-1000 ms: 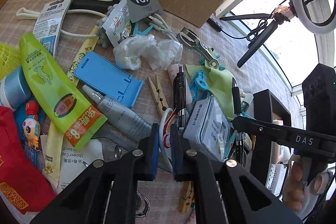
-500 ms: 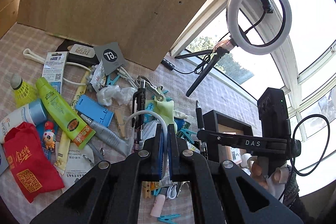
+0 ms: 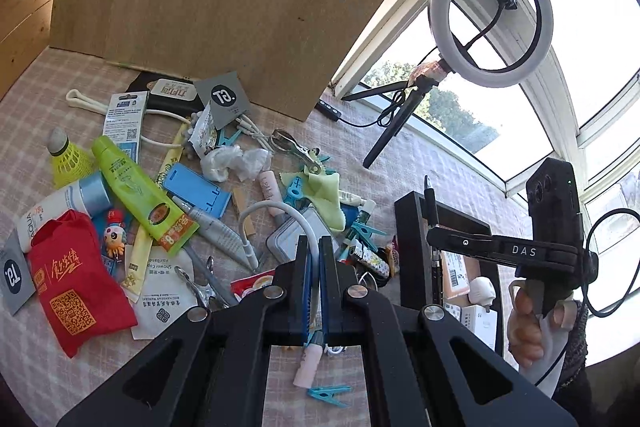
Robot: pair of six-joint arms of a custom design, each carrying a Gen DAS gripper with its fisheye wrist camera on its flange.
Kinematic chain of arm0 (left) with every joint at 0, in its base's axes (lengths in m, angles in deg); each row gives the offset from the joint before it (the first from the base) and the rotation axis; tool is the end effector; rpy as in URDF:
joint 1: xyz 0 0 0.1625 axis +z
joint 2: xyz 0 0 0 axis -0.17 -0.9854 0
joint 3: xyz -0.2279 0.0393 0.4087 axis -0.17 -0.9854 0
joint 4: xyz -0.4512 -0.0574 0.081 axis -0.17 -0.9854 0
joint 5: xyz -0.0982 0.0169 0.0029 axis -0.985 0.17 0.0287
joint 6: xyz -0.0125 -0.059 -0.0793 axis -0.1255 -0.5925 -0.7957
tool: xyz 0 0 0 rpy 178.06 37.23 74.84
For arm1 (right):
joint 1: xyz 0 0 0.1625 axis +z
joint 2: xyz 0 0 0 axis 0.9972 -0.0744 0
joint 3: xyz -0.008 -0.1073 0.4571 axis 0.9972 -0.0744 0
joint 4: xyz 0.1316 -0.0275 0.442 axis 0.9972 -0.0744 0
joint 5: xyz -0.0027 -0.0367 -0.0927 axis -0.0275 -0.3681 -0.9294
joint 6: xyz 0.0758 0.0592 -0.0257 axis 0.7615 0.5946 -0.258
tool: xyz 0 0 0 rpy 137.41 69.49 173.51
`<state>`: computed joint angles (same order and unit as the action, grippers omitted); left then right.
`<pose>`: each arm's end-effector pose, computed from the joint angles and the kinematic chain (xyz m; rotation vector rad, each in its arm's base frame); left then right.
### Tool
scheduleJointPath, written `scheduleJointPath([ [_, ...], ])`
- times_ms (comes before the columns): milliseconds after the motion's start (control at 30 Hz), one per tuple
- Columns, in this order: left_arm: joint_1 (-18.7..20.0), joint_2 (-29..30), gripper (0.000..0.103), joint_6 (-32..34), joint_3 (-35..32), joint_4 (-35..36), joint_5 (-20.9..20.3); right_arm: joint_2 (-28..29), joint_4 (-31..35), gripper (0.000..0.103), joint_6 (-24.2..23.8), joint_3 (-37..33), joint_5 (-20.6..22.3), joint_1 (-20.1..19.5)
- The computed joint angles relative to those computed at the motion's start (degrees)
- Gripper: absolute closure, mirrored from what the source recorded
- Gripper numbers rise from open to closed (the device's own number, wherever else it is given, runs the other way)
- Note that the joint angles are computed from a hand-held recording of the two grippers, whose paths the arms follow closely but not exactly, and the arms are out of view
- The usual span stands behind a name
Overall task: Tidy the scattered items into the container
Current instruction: 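Carry the black pen into the tray and release it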
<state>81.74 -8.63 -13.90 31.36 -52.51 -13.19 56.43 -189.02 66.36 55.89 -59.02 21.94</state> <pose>-0.0615 -0.7501 0.4823 0.0611 2.7335 -0.8813 0.3951 -0.8767 0.0601 0.2623 -2.9194 0.2814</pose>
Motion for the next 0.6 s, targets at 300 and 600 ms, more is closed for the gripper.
scheduleJointPath([
  [300, -4.6, 0.8, 0.100, 4.4, -0.8, 0.3, -2.5, -6.7, -4.8, 0.092, 0.1, 8.4, -3.0, -0.8],
  [600, -6.7, 7.2, 0.100, 4.8, -1.6, 4.4, -11.7, -16.8, -11.3, 0.092, 1.6, 20.9, -10.1, -3.5],
])
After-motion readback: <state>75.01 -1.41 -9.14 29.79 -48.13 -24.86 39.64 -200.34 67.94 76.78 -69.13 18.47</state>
